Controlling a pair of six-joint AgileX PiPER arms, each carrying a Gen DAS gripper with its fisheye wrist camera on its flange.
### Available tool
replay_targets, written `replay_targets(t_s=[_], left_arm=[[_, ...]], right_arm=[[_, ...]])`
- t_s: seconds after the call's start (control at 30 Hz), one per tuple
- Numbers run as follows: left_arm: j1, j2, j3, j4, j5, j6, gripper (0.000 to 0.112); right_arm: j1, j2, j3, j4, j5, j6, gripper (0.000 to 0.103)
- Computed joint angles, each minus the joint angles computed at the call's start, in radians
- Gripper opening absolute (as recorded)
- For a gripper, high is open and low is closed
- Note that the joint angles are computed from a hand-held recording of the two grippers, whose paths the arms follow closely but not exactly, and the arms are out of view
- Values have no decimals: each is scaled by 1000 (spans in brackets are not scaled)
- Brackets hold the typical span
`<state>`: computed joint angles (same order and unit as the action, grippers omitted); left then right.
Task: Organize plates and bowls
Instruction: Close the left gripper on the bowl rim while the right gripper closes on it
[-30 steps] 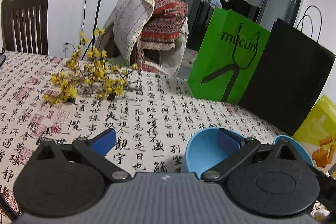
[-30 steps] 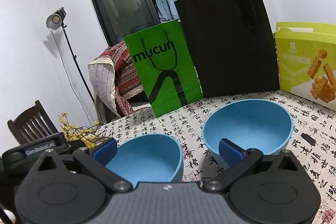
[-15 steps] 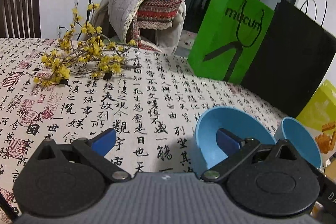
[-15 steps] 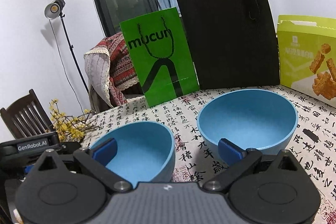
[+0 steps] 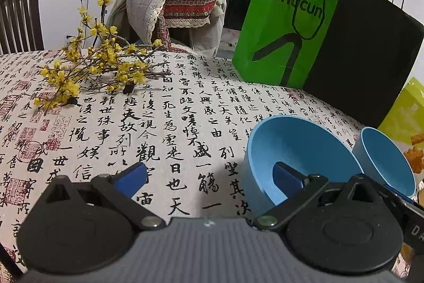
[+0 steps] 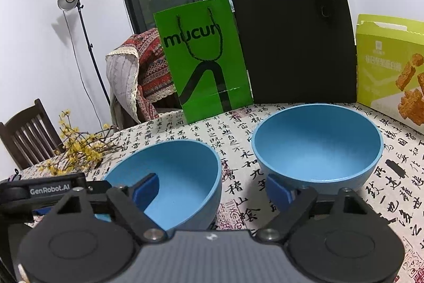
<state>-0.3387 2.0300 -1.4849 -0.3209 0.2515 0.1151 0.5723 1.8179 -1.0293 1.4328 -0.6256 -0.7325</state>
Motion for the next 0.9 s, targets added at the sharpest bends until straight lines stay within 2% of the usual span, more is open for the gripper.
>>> replay_targets(t_s=[0.17,0.23,0.37,0.57,0.67,0.9], left_arm=[[1,-4,13,-72,-15,85,103],[1,-6,18,-101,-21,119,103],[0,-6,19,-120,-20,145,103],[4,-4,18,-148,-15,168,97],[7,-2,14,-166,-5,187,90],[13,5,5,-269,25,300,65]], right_arm=[[-12,9,-7,7,19,-5,76],[-19,10,-5,1,34,4,66],[-29,9,-1,-11,56,22,61],[-40,13,-7,-2,88,15,52],[-48,14,-10,3,105,13,49],[-55,17,-13,-6,128,23,43]])
